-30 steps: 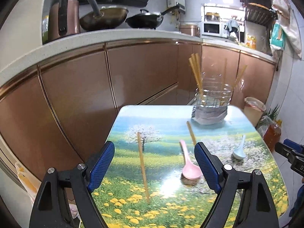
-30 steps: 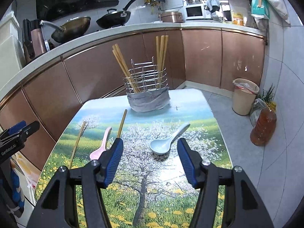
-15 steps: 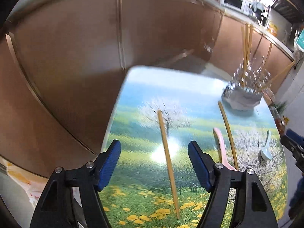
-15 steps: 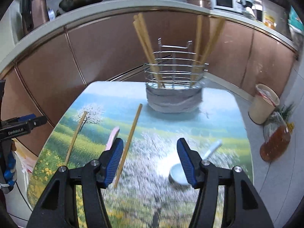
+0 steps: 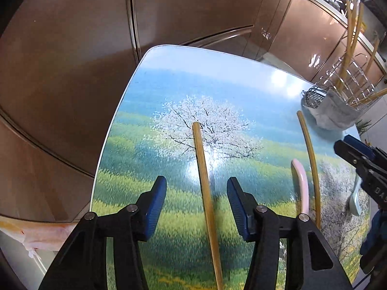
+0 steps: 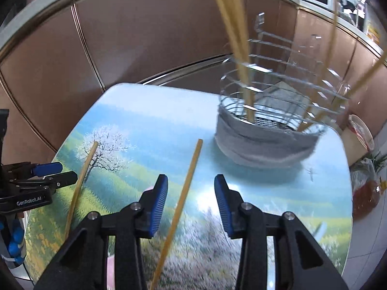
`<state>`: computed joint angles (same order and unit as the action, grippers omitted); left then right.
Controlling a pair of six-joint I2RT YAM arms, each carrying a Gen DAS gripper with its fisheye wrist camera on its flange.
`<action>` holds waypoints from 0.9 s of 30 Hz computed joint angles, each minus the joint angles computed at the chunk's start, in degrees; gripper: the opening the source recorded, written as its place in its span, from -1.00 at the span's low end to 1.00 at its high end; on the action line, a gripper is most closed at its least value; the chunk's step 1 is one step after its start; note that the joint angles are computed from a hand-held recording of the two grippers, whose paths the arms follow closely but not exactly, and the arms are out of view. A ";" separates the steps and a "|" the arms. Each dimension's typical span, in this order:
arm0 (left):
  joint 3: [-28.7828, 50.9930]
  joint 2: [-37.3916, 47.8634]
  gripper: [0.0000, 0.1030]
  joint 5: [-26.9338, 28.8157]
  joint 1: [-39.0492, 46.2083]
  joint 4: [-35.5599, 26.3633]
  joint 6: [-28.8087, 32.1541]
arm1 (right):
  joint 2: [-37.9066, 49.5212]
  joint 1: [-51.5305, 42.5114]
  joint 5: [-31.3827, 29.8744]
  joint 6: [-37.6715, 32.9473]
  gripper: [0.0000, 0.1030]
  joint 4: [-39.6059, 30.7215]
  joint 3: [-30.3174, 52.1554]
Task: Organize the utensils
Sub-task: 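Bring both open tools back down to the remaining chopsticks, then close the left tool on a chopstick while the right tool grasps another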
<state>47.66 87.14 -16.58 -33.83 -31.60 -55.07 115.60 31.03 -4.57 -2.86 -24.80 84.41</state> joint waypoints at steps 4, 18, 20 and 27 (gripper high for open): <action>0.80 1.27 -0.10 1.58 1.97 0.29 1.91 | 4.37 1.33 1.45 -0.74 -0.27 -2.09 4.43; 2.98 5.11 -0.17 4.58 4.25 0.75 4.00 | 10.68 0.94 1.92 -1.31 -0.27 -5.55 10.43; 3.34 5.23 -0.18 4.50 4.16 0.23 4.13 | 11.50 1.00 1.80 -1.41 -0.27 -5.74 11.29; 5.10 6.54 -0.18 5.01 4.87 -0.98 5.71 | 14.66 1.26 2.15 -1.83 -0.27 -5.98 14.60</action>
